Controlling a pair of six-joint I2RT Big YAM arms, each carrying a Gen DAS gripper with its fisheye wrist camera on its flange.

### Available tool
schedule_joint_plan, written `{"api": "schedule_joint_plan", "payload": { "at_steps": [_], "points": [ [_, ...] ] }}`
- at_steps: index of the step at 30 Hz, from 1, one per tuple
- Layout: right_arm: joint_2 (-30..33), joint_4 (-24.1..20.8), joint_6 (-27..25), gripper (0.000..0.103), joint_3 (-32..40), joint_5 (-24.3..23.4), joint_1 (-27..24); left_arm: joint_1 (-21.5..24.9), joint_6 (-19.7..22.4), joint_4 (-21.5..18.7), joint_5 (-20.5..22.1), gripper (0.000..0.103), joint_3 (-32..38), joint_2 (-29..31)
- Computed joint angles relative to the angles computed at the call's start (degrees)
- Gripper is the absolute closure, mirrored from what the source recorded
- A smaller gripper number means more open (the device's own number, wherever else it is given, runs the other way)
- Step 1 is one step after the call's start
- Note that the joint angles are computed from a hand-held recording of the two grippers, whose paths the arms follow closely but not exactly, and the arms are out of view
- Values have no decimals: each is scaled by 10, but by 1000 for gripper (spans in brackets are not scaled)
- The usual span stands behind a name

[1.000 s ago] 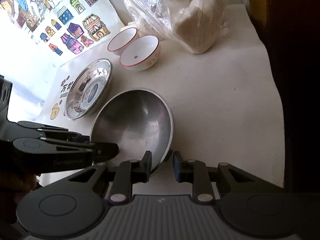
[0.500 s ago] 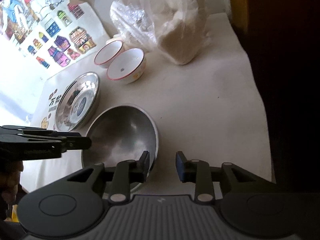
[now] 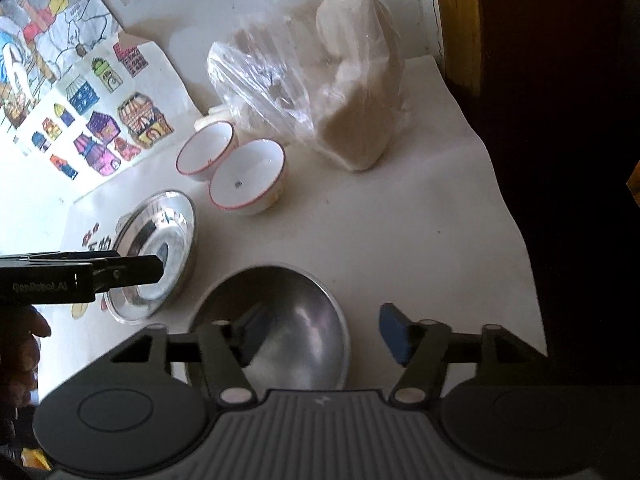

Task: Organize plates and bowls
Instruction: 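Open both grippers to release the steel bowl onto the plates, then move both grippers to a red-rimmed white bowl and close on its rim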

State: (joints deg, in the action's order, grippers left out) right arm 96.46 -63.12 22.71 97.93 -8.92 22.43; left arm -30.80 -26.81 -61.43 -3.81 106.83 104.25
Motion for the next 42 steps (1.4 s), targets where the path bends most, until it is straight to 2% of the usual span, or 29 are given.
{"api": "schedule_joint_plan", "payload": {
  "at_steps": [2, 6, 10, 14, 19, 26, 31, 35, 37, 42],
  "points": [
    [5, 4, 15, 21, 7, 8, 6, 8, 11, 4, 7, 1, 2, 2],
    [18, 6, 43, 7, 29, 30, 18, 26, 27, 15, 26, 1, 7, 9],
    [33, 12, 66, 0, 53, 51, 29, 40, 36, 21, 32, 1, 26, 27],
    [54, 7, 68, 0, 82, 70, 34, 46, 18, 17, 33, 1, 60, 52],
    [74, -1, 61, 0, 107, 58, 24, 45, -17, 9, 33, 1, 107, 87],
    [111, -14, 28, 0, 148, 7, -2, 40, -40, -39, 33, 1, 194, 147],
    [145, -22, 22, 1, 184, -14, -16, 44, -60, -94, 30, 1, 272, 200],
    [169, -22, 32, 9, 207, -31, -22, 46, -63, -130, 27, 1, 321, 230],
    [180, -23, 38, 14, 219, -40, -23, 45, -63, -135, 24, 1, 332, 237],
    [208, -25, 55, 25, 247, -63, -24, 43, -58, -151, 21, 10, 372, 261]
  ]
}}
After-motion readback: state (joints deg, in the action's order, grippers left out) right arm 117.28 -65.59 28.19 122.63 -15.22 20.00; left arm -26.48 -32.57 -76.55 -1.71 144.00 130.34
